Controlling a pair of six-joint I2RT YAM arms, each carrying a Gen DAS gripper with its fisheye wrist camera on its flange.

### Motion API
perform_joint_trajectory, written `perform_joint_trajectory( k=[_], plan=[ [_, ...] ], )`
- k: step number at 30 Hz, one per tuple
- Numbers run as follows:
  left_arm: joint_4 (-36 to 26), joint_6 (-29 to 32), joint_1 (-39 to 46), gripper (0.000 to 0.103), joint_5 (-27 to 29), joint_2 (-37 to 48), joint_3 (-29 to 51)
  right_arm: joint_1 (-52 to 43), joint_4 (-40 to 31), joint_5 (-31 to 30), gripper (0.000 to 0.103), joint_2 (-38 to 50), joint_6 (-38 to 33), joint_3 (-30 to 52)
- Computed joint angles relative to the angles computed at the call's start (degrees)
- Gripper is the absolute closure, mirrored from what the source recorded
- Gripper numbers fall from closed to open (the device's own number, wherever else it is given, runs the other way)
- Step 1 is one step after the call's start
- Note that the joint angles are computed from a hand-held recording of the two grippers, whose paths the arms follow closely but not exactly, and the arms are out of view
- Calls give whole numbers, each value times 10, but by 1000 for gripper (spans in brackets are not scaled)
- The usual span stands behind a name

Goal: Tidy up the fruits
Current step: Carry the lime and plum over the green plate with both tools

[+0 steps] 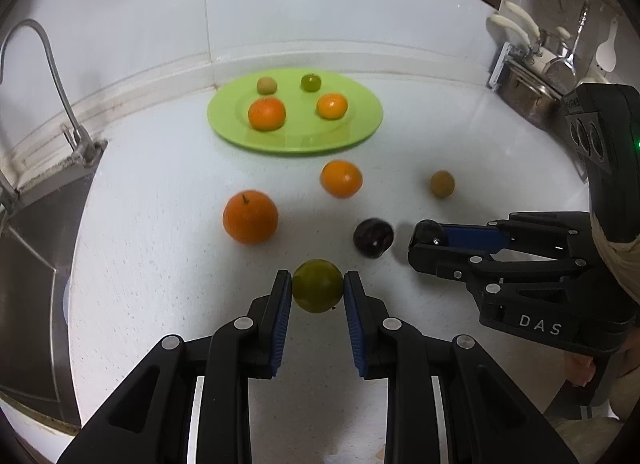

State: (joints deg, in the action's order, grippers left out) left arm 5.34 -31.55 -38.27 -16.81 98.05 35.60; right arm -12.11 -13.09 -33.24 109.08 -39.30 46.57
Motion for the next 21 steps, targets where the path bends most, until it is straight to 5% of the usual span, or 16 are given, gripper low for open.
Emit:
perform_joint_trajectory(
  k=[21],
  plan=[
    [-60, 63, 1, 76, -73, -89, 68, -27, -35, -75, 75, -131, 24, 24]
  ],
)
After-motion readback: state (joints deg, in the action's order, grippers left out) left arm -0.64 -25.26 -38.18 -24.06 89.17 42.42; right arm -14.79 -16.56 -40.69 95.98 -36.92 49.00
